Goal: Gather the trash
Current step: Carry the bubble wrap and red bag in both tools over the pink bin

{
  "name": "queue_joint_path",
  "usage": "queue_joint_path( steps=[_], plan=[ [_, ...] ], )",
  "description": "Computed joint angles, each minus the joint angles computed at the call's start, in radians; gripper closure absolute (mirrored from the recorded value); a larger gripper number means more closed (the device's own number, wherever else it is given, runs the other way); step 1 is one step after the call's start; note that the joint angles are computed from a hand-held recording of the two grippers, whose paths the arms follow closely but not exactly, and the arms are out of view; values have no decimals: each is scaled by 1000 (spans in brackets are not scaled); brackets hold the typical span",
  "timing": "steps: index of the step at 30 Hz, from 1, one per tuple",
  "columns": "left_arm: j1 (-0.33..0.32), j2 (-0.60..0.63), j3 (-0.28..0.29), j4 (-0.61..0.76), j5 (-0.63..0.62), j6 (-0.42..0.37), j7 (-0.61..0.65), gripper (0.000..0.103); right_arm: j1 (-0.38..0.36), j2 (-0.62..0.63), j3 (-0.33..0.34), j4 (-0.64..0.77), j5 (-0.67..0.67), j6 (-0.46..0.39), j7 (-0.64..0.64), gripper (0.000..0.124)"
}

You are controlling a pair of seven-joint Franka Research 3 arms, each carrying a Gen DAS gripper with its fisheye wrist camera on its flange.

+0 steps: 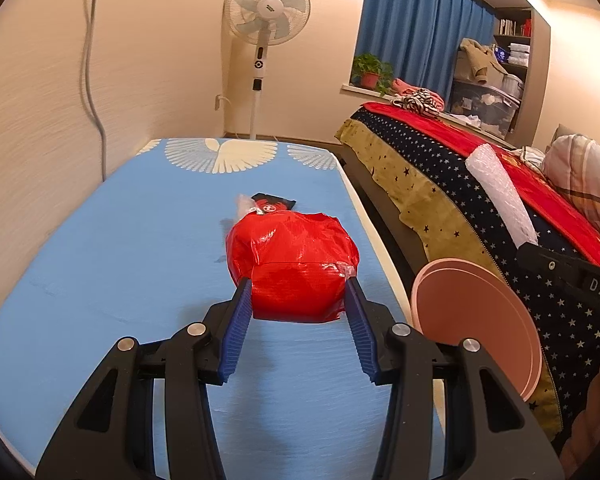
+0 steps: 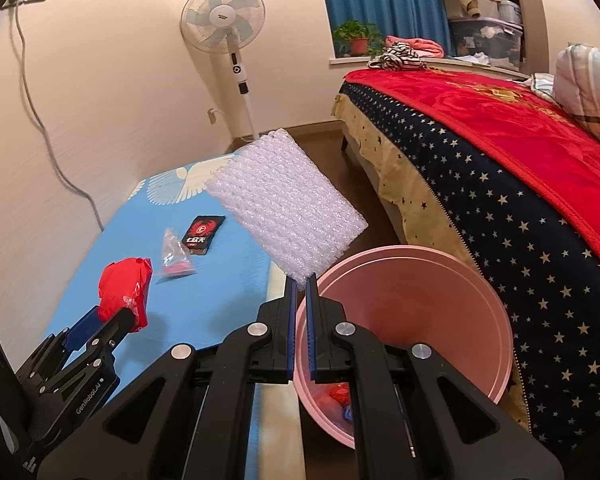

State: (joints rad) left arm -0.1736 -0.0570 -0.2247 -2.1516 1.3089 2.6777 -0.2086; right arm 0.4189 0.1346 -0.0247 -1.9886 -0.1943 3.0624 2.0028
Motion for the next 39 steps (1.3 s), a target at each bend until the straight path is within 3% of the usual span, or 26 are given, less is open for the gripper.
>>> queue_joint_path(
  steps=[16, 26, 39],
  plan=[
    [-31, 66, 9, 70, 26, 24, 12, 57, 19, -5, -78, 2, -213, -12, 241, 119],
    [-62, 139, 25, 146, 31, 62, 43, 57, -19, -22, -80, -3, -384, -38, 421, 119],
    [-123, 244, 59, 247, -7, 113, 119, 57, -70, -7, -58, 19, -443, -104, 510, 119]
  ],
)
